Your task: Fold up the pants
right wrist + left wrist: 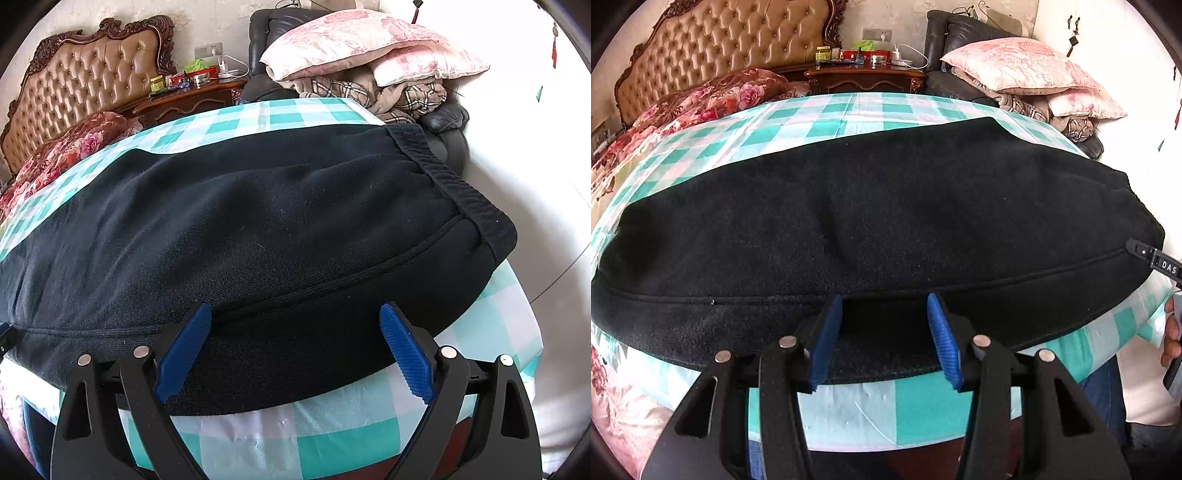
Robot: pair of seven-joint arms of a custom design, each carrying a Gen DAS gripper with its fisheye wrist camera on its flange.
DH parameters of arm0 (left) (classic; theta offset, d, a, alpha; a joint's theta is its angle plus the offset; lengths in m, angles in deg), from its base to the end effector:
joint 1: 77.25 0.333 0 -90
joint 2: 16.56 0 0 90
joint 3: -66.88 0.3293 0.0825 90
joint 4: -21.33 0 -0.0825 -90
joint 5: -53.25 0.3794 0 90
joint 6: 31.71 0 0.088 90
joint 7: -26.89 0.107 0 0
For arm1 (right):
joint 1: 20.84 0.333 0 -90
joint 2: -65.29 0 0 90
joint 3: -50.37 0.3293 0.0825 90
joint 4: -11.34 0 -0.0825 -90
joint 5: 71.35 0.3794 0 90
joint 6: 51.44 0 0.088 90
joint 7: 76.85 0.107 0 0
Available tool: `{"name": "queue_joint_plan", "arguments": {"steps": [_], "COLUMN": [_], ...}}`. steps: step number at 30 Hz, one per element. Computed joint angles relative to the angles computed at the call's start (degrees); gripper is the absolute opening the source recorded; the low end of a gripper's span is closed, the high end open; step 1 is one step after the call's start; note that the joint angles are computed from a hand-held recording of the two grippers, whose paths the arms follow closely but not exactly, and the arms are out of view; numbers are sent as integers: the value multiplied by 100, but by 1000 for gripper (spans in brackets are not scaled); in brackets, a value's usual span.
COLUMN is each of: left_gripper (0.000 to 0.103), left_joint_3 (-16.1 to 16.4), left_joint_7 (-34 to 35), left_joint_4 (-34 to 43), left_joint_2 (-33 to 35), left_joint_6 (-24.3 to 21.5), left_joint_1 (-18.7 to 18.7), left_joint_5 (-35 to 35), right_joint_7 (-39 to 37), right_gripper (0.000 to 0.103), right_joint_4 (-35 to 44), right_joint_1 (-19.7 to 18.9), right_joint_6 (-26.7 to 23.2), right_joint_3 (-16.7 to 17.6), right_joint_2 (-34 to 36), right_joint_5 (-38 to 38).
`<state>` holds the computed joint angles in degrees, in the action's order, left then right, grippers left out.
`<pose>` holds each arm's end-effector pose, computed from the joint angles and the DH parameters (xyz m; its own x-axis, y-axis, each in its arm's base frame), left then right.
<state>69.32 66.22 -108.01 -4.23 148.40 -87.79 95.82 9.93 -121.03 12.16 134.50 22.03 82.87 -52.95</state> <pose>0.5539 -0.1398 0.3467 -0.0321 -0.9963 0.0796 -0.7871 -0.0239 -0.6164 0.5705 0.0246 0.3220 -0.1258 -0.9920 0.0056 -0.7724 0.0944 -0.6281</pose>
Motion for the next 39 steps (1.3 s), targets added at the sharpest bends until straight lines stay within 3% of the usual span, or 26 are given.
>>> {"name": "queue_joint_plan", "arguments": {"steps": [2,8,11,12,14,15,17,20,22,24,28,29,31,33,36,39], "left_gripper": [49,52,56,56,57,57,57,59,60,60,60,60,60,60,60,60], "left_joint_3": [66,-245,299,287,121,34,40,259,201,90,-1,77,484,600,544,389], "left_joint_7": [-77,265,-552,-660,-619,-494,-481,-1122,-1321,-1313,-1298,-1468,-2491,-3240,-3695,-3514], "left_joint_4": [13,-32,-44,-72,-134,-237,-234,-112,-86,-94,-123,-128,-48,5,-8,-87], "left_joint_2": [3,-53,-182,-209,-207,-217,-241,-219,-207,-206,-210,-227,-283,-339,-415,-423], "left_joint_6": [-17,-105,-208,-302,-443,-163,-210,-367,-369,-333,-237,-200,-185,-317,-652,-876], "left_joint_1": [-60,231,-87,23,329,535,534,308,370,504,620,567,306,297,516,865], "left_joint_5": [87,-299,318,315,126,60,153,872,1075,1082,1004,1135,2064,2704,2850,2472], "right_joint_7": [-5,-58,-86,-58,125,170,192,178,250,265,705,720,706,845,1078,1273], "right_gripper": [89,89,89,89,89,89,89,89,89,89,89,89,89,89,90,90], "right_joint_4": [-6,-5,16,19,-28,-63,-136,-103,-67,-9,193,303,266,226,226,209], "right_joint_1": [-32,-120,-161,-93,440,563,629,534,704,527,876,728,404,406,399,339], "right_joint_6": [8,2,-123,-160,-227,-209,-122,-146,-155,-259,-662,-929,-887,-849,-857,-844], "right_joint_3": [32,116,126,42,-489,-594,-583,-361,-482,-275,-690,-564,-243,-257,-275,-235], "right_joint_2": [-7,-21,-66,-80,-103,-146,-296,-453,-443,-441,-150,-72,-79,-87,-79,-91], "right_joint_5": [5,21,-78,-140,-359,-461,-576,-674,-816,-887,-1295,-1322,-1304,-1487,-1738,-1963]}}
